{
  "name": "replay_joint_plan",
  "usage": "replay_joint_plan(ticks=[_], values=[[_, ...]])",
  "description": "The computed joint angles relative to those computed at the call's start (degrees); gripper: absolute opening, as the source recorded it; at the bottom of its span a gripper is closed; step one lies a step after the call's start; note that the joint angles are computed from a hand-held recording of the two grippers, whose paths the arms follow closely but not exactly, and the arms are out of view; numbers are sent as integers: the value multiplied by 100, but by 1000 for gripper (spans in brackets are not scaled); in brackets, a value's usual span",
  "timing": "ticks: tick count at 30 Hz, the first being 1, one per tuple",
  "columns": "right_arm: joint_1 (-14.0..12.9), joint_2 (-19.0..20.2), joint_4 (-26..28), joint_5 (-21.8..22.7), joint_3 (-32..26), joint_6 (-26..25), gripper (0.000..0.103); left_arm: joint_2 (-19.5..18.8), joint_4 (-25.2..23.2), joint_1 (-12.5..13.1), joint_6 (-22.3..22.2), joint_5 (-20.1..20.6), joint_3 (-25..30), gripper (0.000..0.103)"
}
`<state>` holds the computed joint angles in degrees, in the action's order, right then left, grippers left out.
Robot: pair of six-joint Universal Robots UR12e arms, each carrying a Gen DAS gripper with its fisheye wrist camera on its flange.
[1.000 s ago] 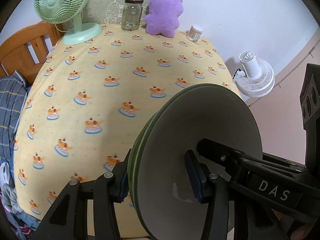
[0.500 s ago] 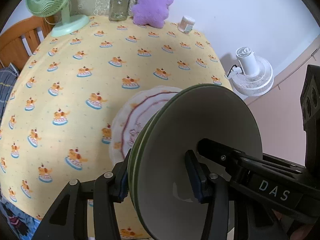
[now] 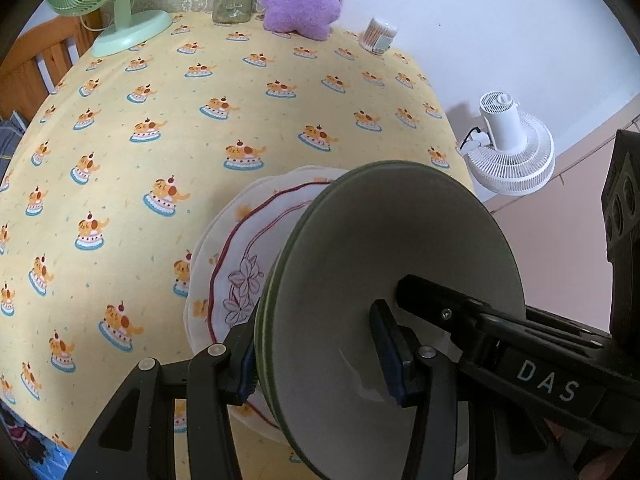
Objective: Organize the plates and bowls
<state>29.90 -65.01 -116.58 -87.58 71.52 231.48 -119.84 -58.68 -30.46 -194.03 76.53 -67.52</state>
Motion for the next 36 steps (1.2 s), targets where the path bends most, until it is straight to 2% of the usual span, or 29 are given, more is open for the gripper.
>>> replay_joint_plan(ticks=[6, 13, 18, 20, 25, 31, 36], values=[[-43, 27, 60, -81, -46, -105, 41, -97, 59, -41, -31, 54, 126, 49], [-70, -26, -204, -104, 103, -106, 42, -127, 56, -92, -154, 245, 180, 49], [-93, -97, -436, 23, 283, -48, 42, -111, -66, -133, -259, 440, 187, 57], [-85, -129, -434, 19, 333, 4, 49, -82, -102, -150, -274, 498, 156, 59], [-53, -216, -391, -4, 433, 108, 53, -9, -203, -200, -235, 638, 109, 64], [82, -298, -478, -445, 449, 193, 63, 165, 92, -182, -76, 730, -102, 76], [300, -302, -495, -1179, 290, 316, 73, 387, 703, -116, 347, 725, -387, 82]])
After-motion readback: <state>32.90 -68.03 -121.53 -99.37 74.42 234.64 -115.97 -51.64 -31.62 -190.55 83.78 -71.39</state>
